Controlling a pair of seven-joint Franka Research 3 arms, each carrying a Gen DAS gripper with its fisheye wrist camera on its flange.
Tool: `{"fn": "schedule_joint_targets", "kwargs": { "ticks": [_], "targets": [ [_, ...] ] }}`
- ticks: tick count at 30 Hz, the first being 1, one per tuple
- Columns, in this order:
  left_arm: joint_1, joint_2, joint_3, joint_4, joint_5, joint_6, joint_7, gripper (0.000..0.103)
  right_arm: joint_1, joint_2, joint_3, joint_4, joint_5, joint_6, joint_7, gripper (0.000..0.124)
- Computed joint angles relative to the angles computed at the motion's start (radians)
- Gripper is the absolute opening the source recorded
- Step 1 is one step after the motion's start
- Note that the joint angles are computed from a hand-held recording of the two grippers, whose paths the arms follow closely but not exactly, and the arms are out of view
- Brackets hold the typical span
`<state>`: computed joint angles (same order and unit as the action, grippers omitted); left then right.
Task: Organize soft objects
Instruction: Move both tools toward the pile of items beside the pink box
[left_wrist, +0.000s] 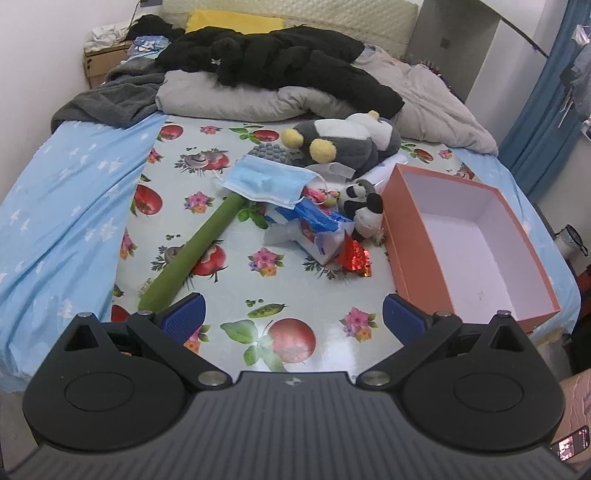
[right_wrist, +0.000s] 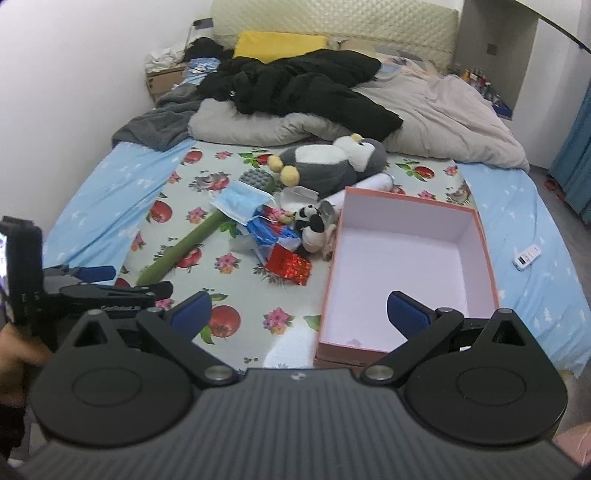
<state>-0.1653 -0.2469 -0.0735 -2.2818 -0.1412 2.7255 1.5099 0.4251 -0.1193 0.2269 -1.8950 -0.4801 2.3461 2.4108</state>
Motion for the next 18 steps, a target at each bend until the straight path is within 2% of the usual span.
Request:
{"fn": "schedule_joint_targets", "kwargs": {
  "ticks": [3, 6, 8, 11, 18],
  "targets": [
    [-0.002, 0.001, 0.000, -0.001, -0.004, -0.004, -0.001, 0.103, -0.003, -0.010, 0.002, -0.009, -0.016, 0.033, 0.009, 0.103],
    [-0.007, 0.005, 0.002, 0.004, -0.015, -0.012, 0.012, 0.103, -0.005, 0.006, 0.001, 0.018, -0.009, -0.001, 0.006, 0.103],
    [-0.008, 0.009, 0.002, 0.009, -0.022, -0.013, 0.019, 0.103, -0.006, 0.006, -0.010, 0.018, 0.019, 0.015, 0.008, 0.103],
    [-0.013, 0.015, 0.006, 0.014, -0.046, -0.011, 0.035, 0.103, -0.008, 0.015, -0.003, 0.034, -0.027, 0.012, 0.022, 0.103],
    [-0.011, 0.032, 0.004, 0.024, -0.073, -0.005, 0.063, 0.103, 0.015, 0.053, -0.015, 0.045, -0.003, 0.025, -0.045, 0.103]
  ]
}}
